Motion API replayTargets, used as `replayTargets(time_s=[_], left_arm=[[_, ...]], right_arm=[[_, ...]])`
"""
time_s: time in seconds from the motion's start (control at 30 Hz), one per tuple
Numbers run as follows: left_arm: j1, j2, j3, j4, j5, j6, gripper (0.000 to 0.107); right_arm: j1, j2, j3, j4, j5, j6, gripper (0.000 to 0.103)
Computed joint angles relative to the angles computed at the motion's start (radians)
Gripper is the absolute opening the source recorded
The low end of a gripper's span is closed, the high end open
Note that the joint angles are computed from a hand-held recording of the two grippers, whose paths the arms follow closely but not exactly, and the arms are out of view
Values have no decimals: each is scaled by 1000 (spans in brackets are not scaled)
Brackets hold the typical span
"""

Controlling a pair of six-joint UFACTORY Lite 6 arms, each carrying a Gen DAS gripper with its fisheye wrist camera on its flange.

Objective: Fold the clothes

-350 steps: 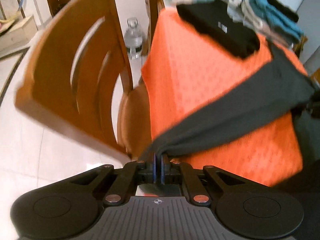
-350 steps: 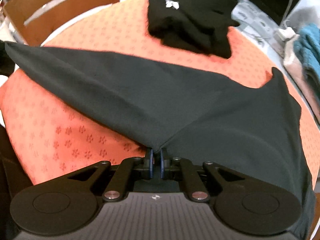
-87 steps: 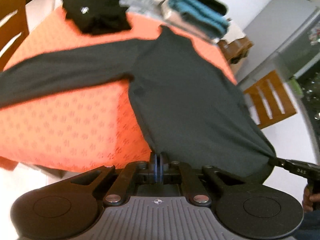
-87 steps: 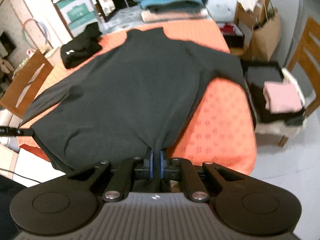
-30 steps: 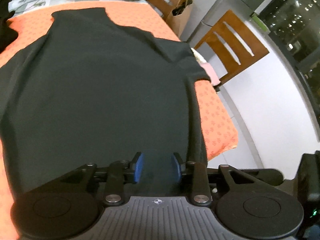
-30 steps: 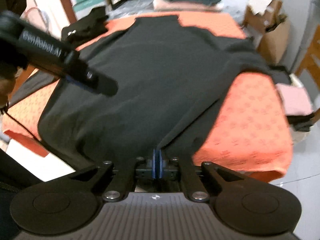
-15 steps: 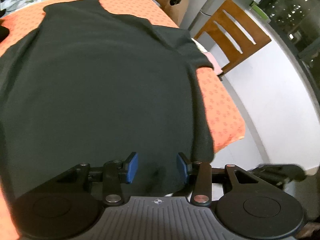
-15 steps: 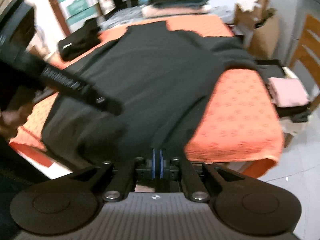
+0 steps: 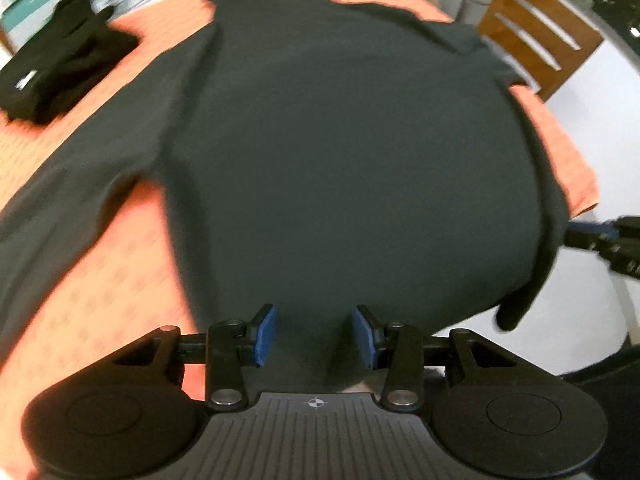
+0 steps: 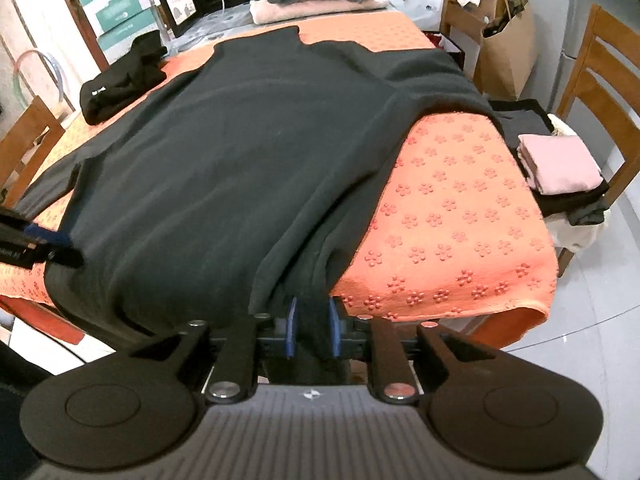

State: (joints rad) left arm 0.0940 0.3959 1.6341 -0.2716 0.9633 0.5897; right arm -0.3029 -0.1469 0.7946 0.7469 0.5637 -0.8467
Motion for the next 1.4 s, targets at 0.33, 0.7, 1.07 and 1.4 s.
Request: replayTargets(time_s=[0.33,0.7,1.07,1.4], left_arm=[[28,-24,-67,-17,-58,113,45],[27,-46,-108,-21,-98,108,45],[56,-91,-167,-76,-129,60,45],[101,-94,-90,-109,-158,-101,45]], right_arm=[[-8,19,15,-16,17,-6,4],[-321,12,65,-140,155,-91,3],[-300,133,151,-253,164,-109,5],[-265,349,592,-254,355,-83,19]])
